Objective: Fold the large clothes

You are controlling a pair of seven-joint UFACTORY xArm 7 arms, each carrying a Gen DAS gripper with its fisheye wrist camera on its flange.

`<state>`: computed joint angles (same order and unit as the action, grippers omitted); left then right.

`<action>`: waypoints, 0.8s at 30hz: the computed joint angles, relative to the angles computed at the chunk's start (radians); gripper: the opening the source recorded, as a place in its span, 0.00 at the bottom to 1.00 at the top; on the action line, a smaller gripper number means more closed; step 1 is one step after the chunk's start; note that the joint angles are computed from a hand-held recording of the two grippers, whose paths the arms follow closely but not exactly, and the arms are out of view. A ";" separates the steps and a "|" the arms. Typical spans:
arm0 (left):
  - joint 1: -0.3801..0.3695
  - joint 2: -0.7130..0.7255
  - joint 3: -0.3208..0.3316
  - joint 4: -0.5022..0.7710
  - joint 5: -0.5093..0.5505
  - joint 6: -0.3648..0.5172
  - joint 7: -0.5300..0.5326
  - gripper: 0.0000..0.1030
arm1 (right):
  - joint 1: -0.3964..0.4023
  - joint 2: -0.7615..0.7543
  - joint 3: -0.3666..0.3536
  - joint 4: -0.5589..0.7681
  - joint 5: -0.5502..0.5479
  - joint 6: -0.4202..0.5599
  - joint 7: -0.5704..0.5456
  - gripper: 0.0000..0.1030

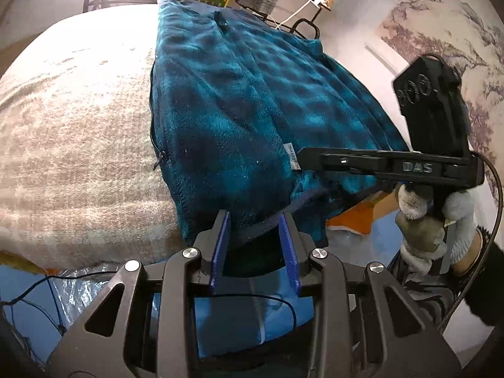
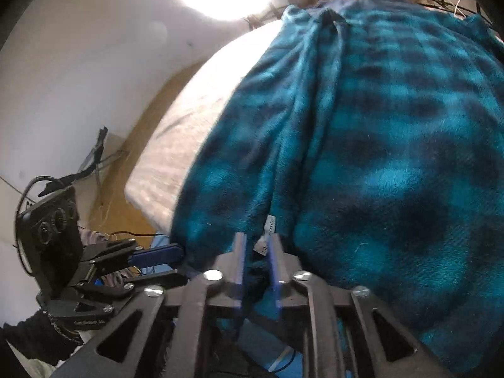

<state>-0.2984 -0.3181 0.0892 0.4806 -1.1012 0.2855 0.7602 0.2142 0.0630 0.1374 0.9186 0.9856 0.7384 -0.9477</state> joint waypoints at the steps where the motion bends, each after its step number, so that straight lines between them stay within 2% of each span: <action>1: 0.002 -0.009 -0.005 -0.003 0.004 -0.009 -0.007 0.32 | -0.003 -0.026 -0.001 -0.014 0.020 -0.007 -0.019 0.29; 5: -0.024 -0.055 -0.011 -0.019 0.011 -0.073 -0.026 0.32 | -0.003 -0.132 -0.033 -0.070 0.106 -0.074 -0.102 0.41; 9: -0.074 -0.067 0.002 0.002 0.044 -0.109 -0.067 0.32 | -0.014 -0.204 -0.083 -0.092 0.130 -0.111 -0.109 0.52; 14: -0.145 -0.044 0.038 0.064 0.032 -0.084 -0.068 0.43 | -0.072 -0.251 -0.169 -0.079 0.108 -0.107 -0.089 0.60; 18: -0.147 0.014 0.023 0.136 -0.001 -0.034 -0.059 0.43 | -0.127 -0.253 -0.219 -0.052 0.083 -0.110 -0.078 0.65; 24: -0.100 0.076 -0.054 0.210 -0.040 0.000 -0.049 0.43 | -0.243 -0.202 -0.290 0.011 0.085 -0.078 -0.071 0.66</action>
<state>-0.3986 -0.2423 0.0353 0.6908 -1.1412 0.2856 0.7112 -0.0285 -0.1386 -0.1529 0.9299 1.0702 0.6603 -1.0182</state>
